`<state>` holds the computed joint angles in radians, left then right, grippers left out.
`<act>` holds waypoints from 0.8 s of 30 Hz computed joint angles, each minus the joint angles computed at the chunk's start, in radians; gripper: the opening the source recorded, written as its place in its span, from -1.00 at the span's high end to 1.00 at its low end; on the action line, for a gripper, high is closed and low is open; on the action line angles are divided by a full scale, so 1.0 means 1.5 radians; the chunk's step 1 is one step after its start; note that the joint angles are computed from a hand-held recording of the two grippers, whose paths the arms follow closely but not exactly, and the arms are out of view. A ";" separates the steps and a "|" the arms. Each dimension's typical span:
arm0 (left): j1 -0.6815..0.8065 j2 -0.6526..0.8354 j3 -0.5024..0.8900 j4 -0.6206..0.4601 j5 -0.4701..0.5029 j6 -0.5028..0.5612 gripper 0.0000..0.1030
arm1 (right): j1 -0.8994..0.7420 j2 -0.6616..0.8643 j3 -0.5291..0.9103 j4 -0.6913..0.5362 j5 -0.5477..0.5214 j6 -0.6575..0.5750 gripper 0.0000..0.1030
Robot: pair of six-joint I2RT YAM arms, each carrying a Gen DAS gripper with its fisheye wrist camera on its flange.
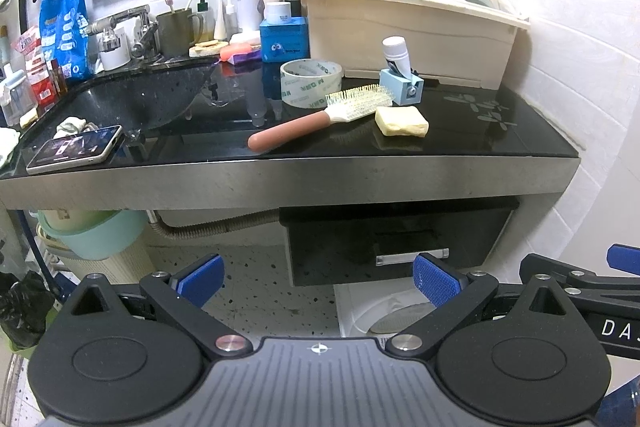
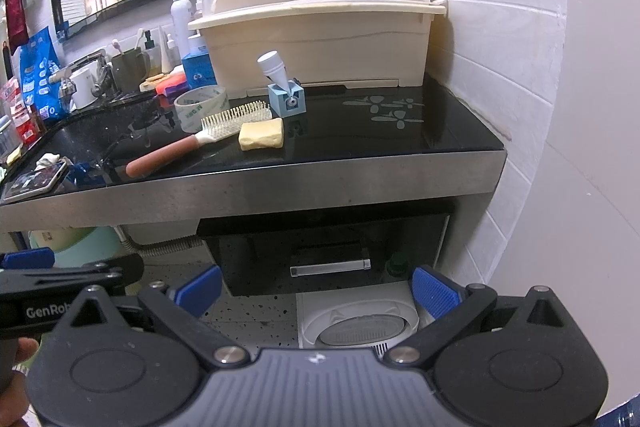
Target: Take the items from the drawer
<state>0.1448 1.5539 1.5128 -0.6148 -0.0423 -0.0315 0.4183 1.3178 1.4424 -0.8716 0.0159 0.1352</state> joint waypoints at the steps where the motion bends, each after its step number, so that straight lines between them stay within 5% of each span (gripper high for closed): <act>1: 0.001 0.000 -0.001 0.000 0.001 -0.001 -0.98 | -0.001 0.000 -0.002 0.001 0.001 0.000 -0.99; 7: 0.008 -0.003 -0.016 0.012 0.018 0.005 -0.98 | -0.006 0.001 -0.022 0.020 0.008 0.010 -0.99; 11: 0.011 -0.004 -0.031 0.028 0.015 0.001 -0.98 | -0.041 -0.001 -0.056 0.050 -0.049 0.011 -0.99; 24: 0.026 -0.010 -0.085 0.074 0.004 -0.005 -0.98 | -0.104 -0.025 -0.250 0.269 -0.139 -0.086 -0.99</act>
